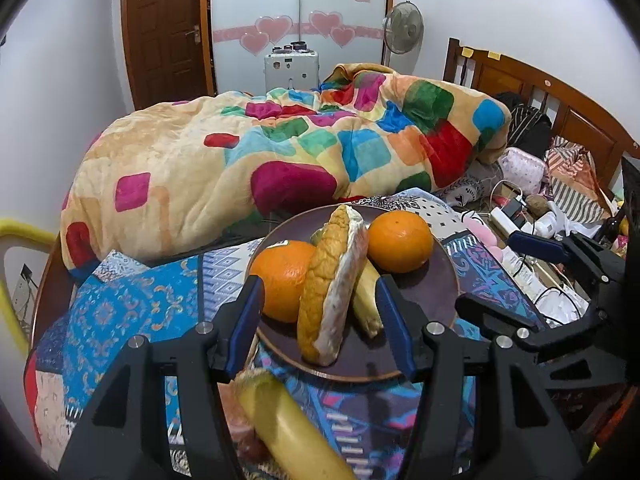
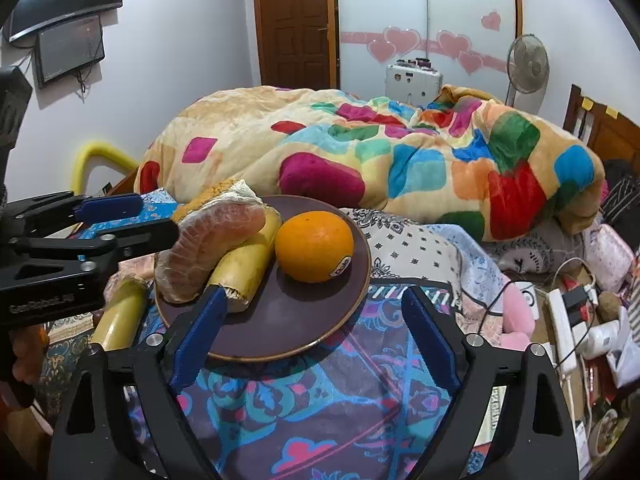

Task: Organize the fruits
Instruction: 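Lower both items onto the plate and open both grippers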

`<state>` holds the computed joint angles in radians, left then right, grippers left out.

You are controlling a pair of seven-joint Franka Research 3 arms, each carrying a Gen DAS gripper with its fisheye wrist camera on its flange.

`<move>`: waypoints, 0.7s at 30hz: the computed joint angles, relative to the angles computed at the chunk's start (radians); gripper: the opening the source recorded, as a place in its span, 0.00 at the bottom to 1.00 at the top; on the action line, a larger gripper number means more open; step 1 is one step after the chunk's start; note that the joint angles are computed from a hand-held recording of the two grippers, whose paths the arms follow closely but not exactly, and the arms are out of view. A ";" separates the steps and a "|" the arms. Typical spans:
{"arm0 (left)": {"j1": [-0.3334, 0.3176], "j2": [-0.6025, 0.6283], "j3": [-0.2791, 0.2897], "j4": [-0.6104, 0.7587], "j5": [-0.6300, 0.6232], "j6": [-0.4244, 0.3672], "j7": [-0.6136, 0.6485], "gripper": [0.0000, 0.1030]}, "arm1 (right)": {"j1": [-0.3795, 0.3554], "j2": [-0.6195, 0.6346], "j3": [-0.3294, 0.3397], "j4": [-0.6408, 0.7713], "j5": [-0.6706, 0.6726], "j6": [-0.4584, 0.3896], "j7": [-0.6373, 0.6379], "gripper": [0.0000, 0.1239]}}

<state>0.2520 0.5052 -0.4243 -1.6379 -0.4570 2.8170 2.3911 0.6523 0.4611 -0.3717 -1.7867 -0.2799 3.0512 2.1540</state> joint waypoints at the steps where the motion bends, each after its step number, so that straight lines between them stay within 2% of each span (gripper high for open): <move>1: 0.011 -0.011 -0.007 -0.012 -0.009 0.002 0.008 0.56 | 0.020 -0.007 -0.021 -0.011 -0.011 0.007 0.014 0.76; 4: 0.032 -0.044 -0.016 -0.051 -0.040 0.013 0.029 0.56 | 0.075 -0.027 -0.076 -0.044 -0.035 0.040 0.055 0.83; 7: 0.047 -0.076 -0.014 -0.087 -0.074 0.013 0.050 0.56 | 0.163 -0.045 -0.161 -0.066 -0.074 0.045 0.099 0.83; 9: 0.060 -0.102 -0.012 -0.115 -0.109 0.009 0.073 0.56 | 0.197 -0.060 -0.187 -0.073 -0.106 0.028 0.124 0.83; 15: 0.057 -0.171 0.037 -0.185 -0.195 0.006 0.133 0.56 | 0.216 -0.099 -0.179 -0.094 -0.209 0.004 0.213 0.83; 21: 0.036 -0.215 0.114 -0.241 -0.229 -0.005 0.152 0.56 | 0.128 -0.117 -0.033 -0.090 -0.233 -0.042 0.195 0.83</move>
